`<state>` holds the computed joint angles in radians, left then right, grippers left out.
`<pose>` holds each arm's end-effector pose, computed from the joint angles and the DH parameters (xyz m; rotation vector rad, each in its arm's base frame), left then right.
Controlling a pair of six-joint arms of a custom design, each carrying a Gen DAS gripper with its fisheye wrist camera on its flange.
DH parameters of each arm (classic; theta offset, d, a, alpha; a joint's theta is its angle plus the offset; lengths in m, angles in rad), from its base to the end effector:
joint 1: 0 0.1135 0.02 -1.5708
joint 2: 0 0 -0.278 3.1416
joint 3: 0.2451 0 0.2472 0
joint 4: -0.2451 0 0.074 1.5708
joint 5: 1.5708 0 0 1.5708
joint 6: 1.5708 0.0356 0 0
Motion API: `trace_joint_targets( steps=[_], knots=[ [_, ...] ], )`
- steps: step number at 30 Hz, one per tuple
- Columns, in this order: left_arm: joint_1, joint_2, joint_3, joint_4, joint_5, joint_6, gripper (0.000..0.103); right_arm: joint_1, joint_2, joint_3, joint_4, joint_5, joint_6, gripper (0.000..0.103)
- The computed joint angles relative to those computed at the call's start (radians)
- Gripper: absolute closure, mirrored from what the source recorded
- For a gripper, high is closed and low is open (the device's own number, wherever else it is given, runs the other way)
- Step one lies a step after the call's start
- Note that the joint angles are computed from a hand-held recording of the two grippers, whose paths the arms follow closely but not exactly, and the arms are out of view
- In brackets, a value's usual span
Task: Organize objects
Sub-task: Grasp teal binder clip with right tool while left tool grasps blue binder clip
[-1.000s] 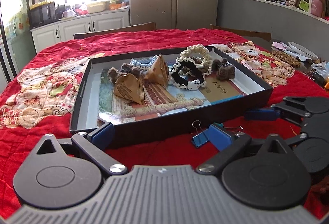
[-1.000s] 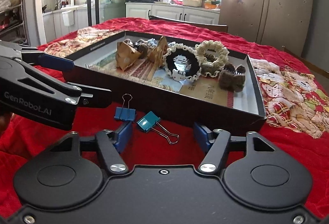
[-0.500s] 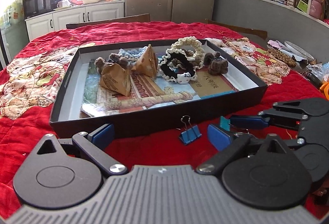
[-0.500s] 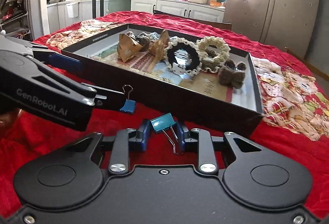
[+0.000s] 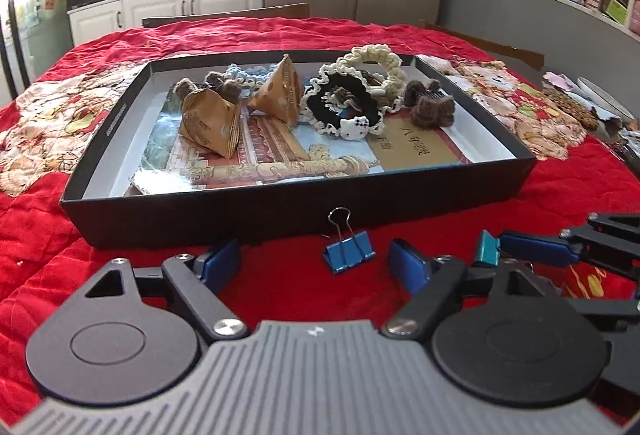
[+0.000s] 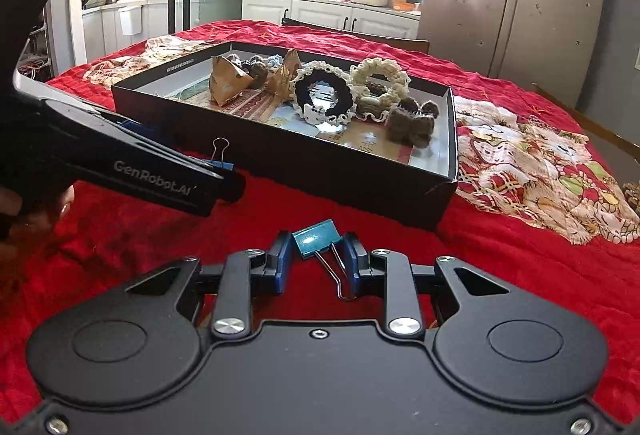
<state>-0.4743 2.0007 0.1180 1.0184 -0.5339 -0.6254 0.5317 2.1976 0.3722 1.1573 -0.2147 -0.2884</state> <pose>0.1749 -0.0694 0.0400 -0.4004 2.2511 0.0921 0.2255 0.1415 0.0241 -1.0020 2.0111 0.3720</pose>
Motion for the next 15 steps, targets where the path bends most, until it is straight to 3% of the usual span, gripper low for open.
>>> trace_joint_targets(
  steps=[9,15],
  knots=[
    [-0.038,-0.016,0.035,-0.101,-0.076,-0.097,0.028,0.003,0.003,-0.003,0.010,0.002,0.013,0.077],
    [-0.045,-0.033,0.015,-0.109,-0.095,-0.121,0.055,-0.001,0.001,-0.004,0.009,-0.001,0.014,0.077]
  ],
)
